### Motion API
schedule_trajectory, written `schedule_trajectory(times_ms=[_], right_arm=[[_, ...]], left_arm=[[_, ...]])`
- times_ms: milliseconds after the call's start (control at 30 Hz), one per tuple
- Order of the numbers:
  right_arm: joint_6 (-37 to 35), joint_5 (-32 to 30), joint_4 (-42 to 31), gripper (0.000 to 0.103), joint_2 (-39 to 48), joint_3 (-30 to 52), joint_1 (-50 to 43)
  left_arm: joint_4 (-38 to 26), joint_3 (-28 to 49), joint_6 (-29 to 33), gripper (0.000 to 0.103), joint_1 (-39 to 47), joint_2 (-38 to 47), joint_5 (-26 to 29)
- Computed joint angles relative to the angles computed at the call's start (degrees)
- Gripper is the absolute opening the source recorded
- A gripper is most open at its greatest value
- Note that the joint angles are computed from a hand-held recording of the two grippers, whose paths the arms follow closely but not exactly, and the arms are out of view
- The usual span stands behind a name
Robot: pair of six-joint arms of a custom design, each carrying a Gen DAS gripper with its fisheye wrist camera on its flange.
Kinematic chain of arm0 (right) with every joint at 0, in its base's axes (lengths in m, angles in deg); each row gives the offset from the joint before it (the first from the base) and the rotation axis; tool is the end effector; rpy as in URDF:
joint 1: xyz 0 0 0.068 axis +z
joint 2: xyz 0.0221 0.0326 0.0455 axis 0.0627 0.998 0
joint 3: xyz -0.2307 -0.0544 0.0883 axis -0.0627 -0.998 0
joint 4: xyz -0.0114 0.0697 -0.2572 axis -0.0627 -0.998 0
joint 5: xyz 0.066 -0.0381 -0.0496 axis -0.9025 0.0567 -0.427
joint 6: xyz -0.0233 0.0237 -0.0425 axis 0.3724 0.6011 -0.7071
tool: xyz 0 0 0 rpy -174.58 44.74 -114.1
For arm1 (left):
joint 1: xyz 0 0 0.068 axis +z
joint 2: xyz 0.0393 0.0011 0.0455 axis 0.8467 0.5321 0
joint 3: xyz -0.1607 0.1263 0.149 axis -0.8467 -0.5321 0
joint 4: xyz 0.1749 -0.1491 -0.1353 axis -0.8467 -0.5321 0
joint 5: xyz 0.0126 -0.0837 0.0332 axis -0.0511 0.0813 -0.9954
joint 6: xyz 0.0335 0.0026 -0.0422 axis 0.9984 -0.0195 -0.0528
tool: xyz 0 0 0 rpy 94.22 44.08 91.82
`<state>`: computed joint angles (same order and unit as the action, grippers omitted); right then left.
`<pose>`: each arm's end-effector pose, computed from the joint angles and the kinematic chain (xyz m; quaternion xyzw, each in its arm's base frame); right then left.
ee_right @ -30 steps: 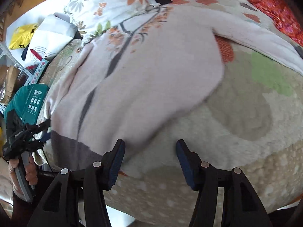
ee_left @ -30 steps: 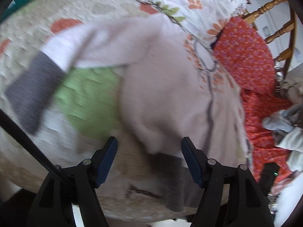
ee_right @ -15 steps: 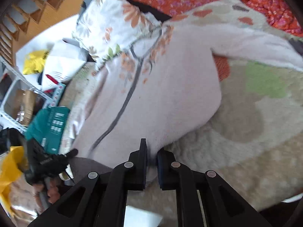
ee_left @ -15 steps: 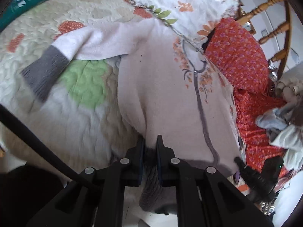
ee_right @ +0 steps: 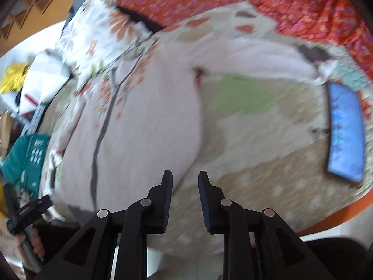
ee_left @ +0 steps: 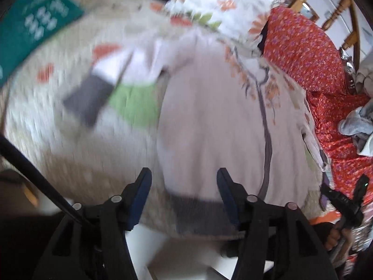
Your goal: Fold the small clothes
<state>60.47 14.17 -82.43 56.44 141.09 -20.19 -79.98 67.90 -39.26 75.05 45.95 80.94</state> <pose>0.2549 -0.0961 0.2173 0.1643 0.9364 0.1580 0.2667 0.2859 0.0730 0.2166 -0.0782 0.9496 -0.1650 0.2548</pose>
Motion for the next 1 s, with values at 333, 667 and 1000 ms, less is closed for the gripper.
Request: schedule_trajectory(times_ms=[333,667,1000], right_arm=[[1.5,8.0,4.2,0.038,12.7,16.3,-17.5],[-8.9,24.5,0.6,0.052,38.1,41.6,-11.2],[-13.6,37.7,0.9,0.005,52.7,55.7,-9.3]], left_arm=[[8.8,16.8,-2.6,0.073,-9.7,15.3,-8.0],[5.1,22.2,-3.6,0.073,-10.8,25.9,-7.7],[5.0,24.1,-5.3,0.073,-12.2,27.9,-7.6]])
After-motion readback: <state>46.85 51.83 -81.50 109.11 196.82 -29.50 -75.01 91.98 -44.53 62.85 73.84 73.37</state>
